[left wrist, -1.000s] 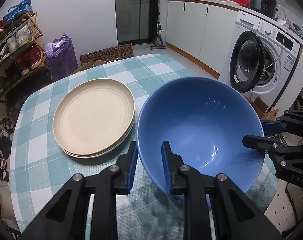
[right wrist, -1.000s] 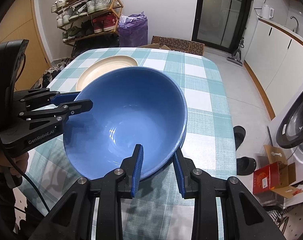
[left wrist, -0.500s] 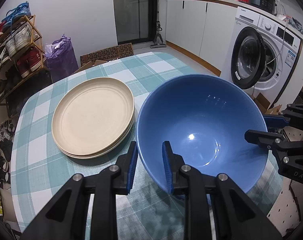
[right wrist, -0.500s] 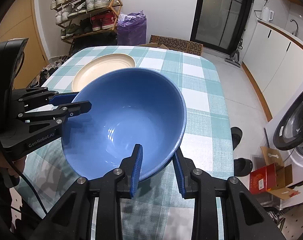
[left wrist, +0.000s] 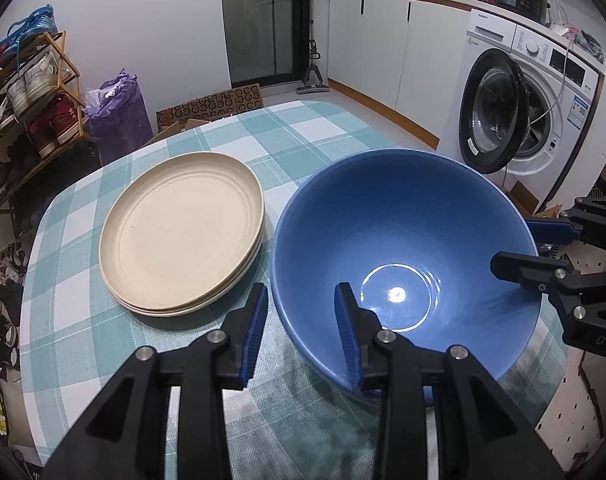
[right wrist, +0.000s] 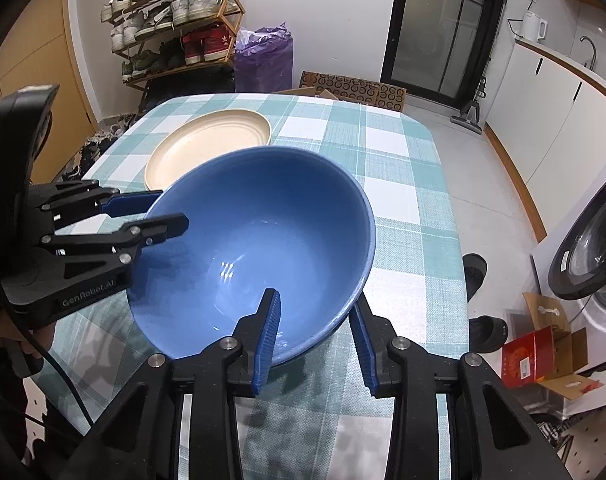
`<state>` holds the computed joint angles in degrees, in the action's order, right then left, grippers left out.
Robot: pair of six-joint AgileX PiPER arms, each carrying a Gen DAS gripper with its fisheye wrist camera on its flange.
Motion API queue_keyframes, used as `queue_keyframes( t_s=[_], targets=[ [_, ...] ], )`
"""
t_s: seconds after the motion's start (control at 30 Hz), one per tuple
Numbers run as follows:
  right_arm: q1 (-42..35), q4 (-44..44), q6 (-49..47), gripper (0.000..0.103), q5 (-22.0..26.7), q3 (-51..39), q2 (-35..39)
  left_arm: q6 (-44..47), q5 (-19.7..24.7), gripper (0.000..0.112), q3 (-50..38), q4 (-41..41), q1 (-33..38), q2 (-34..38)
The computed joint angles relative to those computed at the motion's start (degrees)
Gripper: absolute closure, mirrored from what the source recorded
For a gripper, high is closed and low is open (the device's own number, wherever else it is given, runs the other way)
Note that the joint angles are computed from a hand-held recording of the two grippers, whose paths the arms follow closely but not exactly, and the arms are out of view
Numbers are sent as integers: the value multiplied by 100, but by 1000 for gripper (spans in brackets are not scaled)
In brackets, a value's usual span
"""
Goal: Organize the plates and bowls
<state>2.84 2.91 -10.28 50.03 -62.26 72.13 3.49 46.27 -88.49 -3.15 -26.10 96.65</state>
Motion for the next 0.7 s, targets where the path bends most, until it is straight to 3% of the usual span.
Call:
queue_keyframes(
  t_s=[0.13, 0.23, 0.33, 0.43, 0.6, 0.7],
  targets=[
    [-122, 152, -135, 66, 19, -5, -42, 3, 8, 66, 12, -5, -4, -45],
    [-267, 396, -343, 56, 5, -1, -135, 30, 46, 62, -5, -66, 24, -67],
    [-329, 512, -433, 52, 5, -31, -179, -33, 54, 60, -7, -14, 27, -87],
    [-459, 756, -602, 40, -5, -22, -186, -40, 99, 58, -1, -62, 74, -94],
    [-717, 1220, -931, 26, -67, 41, -133, -136, -2, 35, 130, -60, 128, -178],
    [-877, 1514, -1112, 21, -133, 116, -124, -143, -64, 35, 217, -110, 173, -231]
  ],
)
